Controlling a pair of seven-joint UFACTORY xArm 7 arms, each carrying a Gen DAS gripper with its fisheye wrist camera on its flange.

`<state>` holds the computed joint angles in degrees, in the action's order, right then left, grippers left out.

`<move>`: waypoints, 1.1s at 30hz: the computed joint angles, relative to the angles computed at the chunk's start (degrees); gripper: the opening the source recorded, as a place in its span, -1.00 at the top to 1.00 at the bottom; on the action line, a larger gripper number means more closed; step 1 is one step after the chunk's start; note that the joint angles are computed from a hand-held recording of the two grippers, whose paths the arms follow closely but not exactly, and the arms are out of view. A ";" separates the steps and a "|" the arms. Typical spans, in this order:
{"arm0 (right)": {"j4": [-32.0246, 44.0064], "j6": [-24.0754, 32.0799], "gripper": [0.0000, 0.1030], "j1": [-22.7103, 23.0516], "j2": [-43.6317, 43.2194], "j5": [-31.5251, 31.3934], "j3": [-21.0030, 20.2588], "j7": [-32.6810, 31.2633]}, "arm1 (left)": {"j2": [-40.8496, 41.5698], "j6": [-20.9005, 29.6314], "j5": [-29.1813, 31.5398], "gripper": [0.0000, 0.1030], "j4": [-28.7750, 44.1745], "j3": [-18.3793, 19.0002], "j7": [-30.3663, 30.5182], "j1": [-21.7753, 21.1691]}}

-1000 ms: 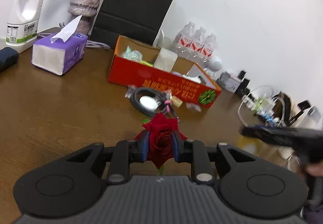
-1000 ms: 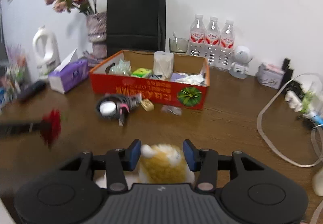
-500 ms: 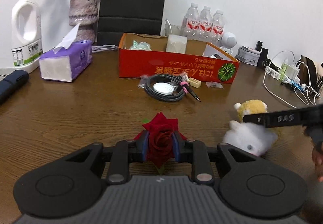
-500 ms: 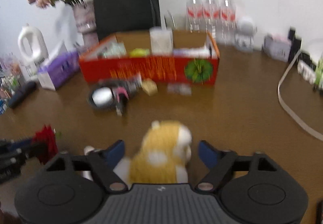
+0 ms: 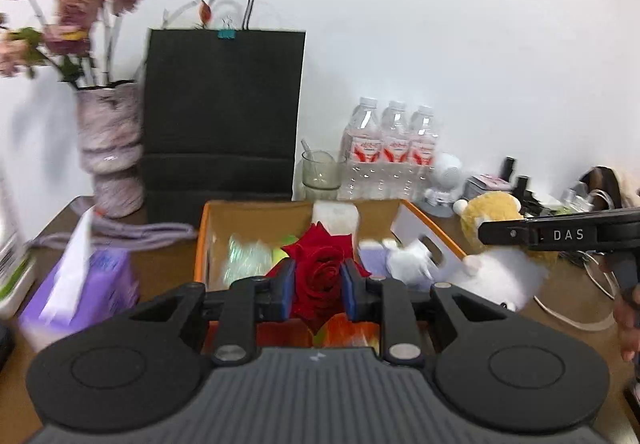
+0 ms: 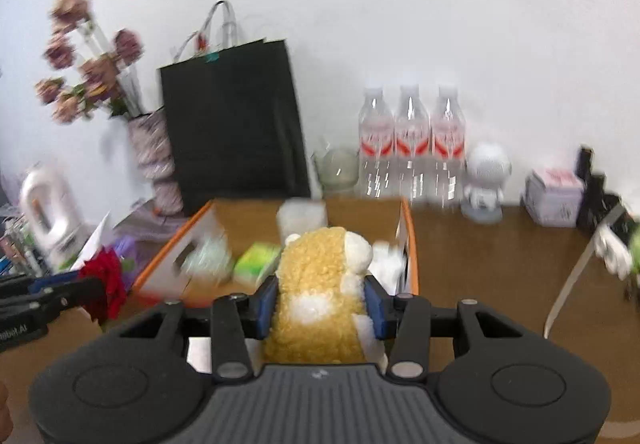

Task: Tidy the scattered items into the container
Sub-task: 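Carry rose and plush toy over the box and release both inside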

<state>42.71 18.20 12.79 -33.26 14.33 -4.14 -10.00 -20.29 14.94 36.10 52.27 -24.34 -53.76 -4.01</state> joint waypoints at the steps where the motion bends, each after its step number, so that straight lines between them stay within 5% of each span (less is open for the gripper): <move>1: 4.12 0.56 0.16 0.43 4.77 0.45 -0.54 0.35 | 5.15 3.10 1.48 0.52 4.59 -1.81 -0.06 1.66; 5: 16.74 4.88 0.16 -3.96 19.70 -3.08 3.23 5.91 | 19.11 12.78 8.55 0.52 15.90 -3.06 -5.21 1.43; 10: 25.54 14.70 0.13 -7.03 30.16 -12.08 6.65 13.85 | 27.05 20.37 6.78 0.50 22.34 -0.53 -2.96 -2.96; 13: 27.30 18.30 0.08 -7.03 32.69 -15.88 7.23 16.67 | 30.43 24.33 3.07 0.43 25.21 1.14 0.66 -4.91; 20: 24.27 15.60 -0.07 -5.52 32.89 -34.42 8.48 30.02 | 29.55 25.61 -1.62 0.21 25.57 5.60 2.43 -8.71; 24: 26.49 20.59 -0.46 -5.80 31.77 -22.56 7.54 23.85 | 24.62 20.74 -6.35 -0.47 21.54 7.97 6.08 -9.65; 30: 24.17 21.42 -0.61 -6.45 24.13 -9.99 5.85 14.45 | 20.34 29.52 -6.09 -0.77 23.45 11.31 1.78 -14.85; 33: 21.57 20.27 -0.63 -5.70 19.68 -4.79 4.91 9.26 | 16.35 30.76 0.40 -0.88 20.80 11.15 -3.87 -16.82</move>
<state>64.28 38.47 7.09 -13.57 9.54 0.77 -0.74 -3.93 45.70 36.50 73.08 -13.19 -57.63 -20.82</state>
